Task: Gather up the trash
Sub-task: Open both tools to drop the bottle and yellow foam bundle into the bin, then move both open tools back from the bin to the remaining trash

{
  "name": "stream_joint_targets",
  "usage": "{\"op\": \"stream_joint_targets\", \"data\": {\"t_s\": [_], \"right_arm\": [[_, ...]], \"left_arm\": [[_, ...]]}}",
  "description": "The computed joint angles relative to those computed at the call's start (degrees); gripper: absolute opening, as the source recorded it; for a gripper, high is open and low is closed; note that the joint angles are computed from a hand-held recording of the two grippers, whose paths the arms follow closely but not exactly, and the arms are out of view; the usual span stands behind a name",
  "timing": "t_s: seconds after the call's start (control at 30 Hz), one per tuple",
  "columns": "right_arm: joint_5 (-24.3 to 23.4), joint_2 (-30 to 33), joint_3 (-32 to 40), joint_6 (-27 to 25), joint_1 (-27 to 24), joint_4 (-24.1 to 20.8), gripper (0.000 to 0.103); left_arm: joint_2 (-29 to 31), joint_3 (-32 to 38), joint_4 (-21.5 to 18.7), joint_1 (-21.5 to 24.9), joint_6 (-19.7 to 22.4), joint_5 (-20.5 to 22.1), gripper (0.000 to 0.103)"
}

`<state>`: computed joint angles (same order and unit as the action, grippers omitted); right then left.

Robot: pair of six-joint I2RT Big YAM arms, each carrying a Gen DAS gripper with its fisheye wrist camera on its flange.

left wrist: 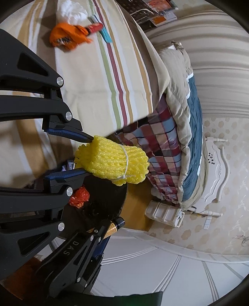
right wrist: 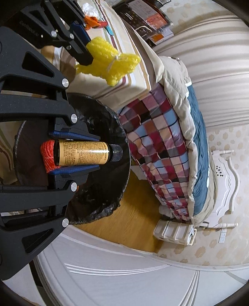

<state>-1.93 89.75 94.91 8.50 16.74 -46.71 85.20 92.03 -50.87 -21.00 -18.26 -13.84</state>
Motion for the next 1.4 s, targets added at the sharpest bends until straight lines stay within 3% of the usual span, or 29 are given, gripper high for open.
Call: {"op": "stream_joint_targets", "data": {"t_s": [0.17, 0.27, 0.3, 0.4, 0.47, 0.6, 0.7, 0.9, 1.4], "right_arm": [[-0.29, 0.74, 0.41, 0.24, -0.77, -0.12, 0.023], [0.71, 0.81, 0.08, 0.25, -0.97, 0.39, 0.027], [0.89, 0.83, -0.02, 0.27, -1.02, 0.41, 0.032], [2.02, 0.5, -0.68, 0.57, -1.0, 0.75, 0.045], [2.71, 0.13, -1.23, 0.64, -0.86, 0.85, 0.047], [3.76, -0.3, -1.57, 1.08, -0.46, 0.88, 0.063], [4.03, -0.86, -1.91, 1.73, -0.02, 0.76, 0.073], [3.64, -2.59, -2.92, 2.01, 2.32, 0.52, 0.081], [0.26, -4.87, -3.8, 1.35, 12.48, -1.08, 0.087]], "left_arm": [[2.77, 2.48, -0.51, -0.61, 1.14, 0.02, 0.033], [3.2, 2.55, -1.29, -0.61, 0.35, -0.6, 0.047], [3.17, 2.45, -1.52, -0.44, -0.16, -0.51, 0.057], [2.09, 1.27, -1.17, 0.39, -2.54, 0.13, 0.069], [1.64, 0.95, -1.24, 0.6, -3.24, -0.27, 0.074], [-0.27, -0.89, -1.7, 1.0, -4.22, -2.43, 0.079], [-2.35, -2.99, -1.89, 1.53, -4.84, -3.94, 0.081], [-7.75, -8.48, -2.99, 3.07, -5.93, -7.07, 0.082], [-19.94, -18.38, -7.92, 8.82, -8.14, -12.89, 0.083]]}}
